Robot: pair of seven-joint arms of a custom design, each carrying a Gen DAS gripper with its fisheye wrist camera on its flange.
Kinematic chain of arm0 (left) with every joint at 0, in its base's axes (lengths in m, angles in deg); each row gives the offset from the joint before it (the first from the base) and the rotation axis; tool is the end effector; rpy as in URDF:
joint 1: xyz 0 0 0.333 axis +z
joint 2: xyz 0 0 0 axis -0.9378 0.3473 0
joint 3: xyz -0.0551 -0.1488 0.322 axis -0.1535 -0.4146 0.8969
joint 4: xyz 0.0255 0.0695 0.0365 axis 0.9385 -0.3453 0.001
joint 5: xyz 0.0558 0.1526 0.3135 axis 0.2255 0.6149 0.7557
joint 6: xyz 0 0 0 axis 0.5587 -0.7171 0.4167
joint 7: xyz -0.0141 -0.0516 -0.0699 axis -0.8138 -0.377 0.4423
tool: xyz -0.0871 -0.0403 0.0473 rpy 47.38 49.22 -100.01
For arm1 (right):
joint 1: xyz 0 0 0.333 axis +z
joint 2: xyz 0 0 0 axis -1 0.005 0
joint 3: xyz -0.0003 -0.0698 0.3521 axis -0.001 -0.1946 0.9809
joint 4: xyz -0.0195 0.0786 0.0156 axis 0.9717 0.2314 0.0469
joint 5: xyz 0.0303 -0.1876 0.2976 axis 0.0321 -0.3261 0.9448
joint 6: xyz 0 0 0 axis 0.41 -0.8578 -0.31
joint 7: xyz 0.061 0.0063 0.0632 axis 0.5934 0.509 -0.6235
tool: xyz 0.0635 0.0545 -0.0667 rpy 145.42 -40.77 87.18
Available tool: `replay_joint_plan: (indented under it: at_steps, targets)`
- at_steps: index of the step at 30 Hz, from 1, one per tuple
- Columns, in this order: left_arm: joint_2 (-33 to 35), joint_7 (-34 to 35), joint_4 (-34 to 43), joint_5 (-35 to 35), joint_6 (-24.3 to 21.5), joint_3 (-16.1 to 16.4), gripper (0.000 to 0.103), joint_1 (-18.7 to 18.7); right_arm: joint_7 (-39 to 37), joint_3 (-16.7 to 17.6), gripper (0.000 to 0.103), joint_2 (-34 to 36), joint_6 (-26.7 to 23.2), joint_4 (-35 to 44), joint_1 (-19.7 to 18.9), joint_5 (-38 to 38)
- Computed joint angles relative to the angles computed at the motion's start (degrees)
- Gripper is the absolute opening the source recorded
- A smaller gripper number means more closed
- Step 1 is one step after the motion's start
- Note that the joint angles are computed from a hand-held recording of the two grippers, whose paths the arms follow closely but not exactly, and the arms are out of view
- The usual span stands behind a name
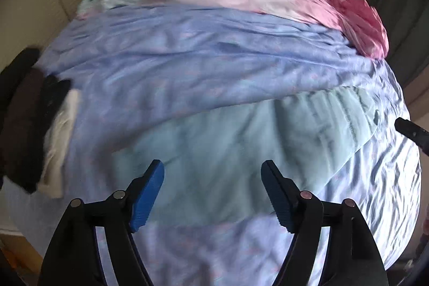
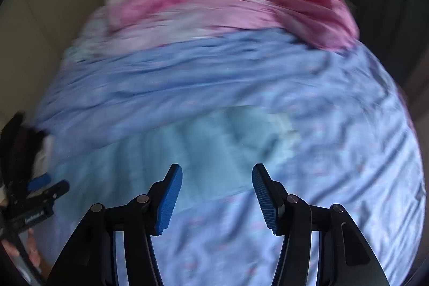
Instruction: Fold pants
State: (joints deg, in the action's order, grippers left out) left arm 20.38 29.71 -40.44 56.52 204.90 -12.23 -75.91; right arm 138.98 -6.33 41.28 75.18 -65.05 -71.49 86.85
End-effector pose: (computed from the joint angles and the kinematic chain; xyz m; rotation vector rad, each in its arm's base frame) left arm 0.4927 -0.1540 0.6358 -2.4167 1.3689 -0.3666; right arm 0.6587 0.2885 0.6583 -2.2361 1.2954 -0.2172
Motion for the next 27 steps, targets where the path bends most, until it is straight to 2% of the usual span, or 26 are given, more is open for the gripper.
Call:
replay_joint_plan:
  at_steps: [3,7,10,15,16,17,18,19,23,27]
  targets:
    - [-6.2,1.7,-8.1,-5.0,3.0,2.1,0.074,1.8,-2.4,2.1,0.056,-2.0,0.3,-4.1,1.7,1.2]
    - [-11.6,6.5,-18.1,-13.9,11.6,5.5,0.074,4.9,-1.8,2.6,0.056,-1.0,-1.9,-3.9,5.5,0.1]
    - [-11.0,13.6,-21.3,-21.3,17.7,7.7,0.073,5.4,0.4,2.2,0.056,0.2,-3.0,-3.0,8.0,-1.2]
    - [-8.1,22.9,-22.8,-30.5,19.3,8.8,0.068,6.8,6.4,1.2,0.056,1.5,-3.9,-1.7,11.2,-3.8]
    - [-7.7,24.6,-23.4,-33.2,20.3,9.1,0.065,6.9,7.4,1.0,0.056,1.7,-4.1,-1.6,11.7,-4.5]
    - [-7.6,26.1,-23.9,-35.4,21.3,9.2,0.055,7.1,8.2,0.8,0.056,2.0,-4.9,-0.9,12.2,-5.2]
    - [-7.5,28.2,-24.5,-38.4,22.4,9.5,0.038,7.0,9.1,0.6,0.056,2.3,-5.5,-0.4,12.7,-5.9]
    - [-7.2,30.0,-24.6,-40.7,23.0,9.7,0.038,6.9,9.8,0.6,0.056,2.7,-6.1,0.3,13.0,-6.4]
    - [-5.5,26.9,-22.6,-32.9,19.8,6.8,0.035,9.8,12.7,0.0,0.056,2.4,-6.2,-0.6,14.1,-8.5]
    - [-5.0,26.1,-21.8,-29.4,18.0,6.1,0.041,10.2,14.8,-0.2,0.056,0.8,-5.8,-3.2,14.0,-9.5]
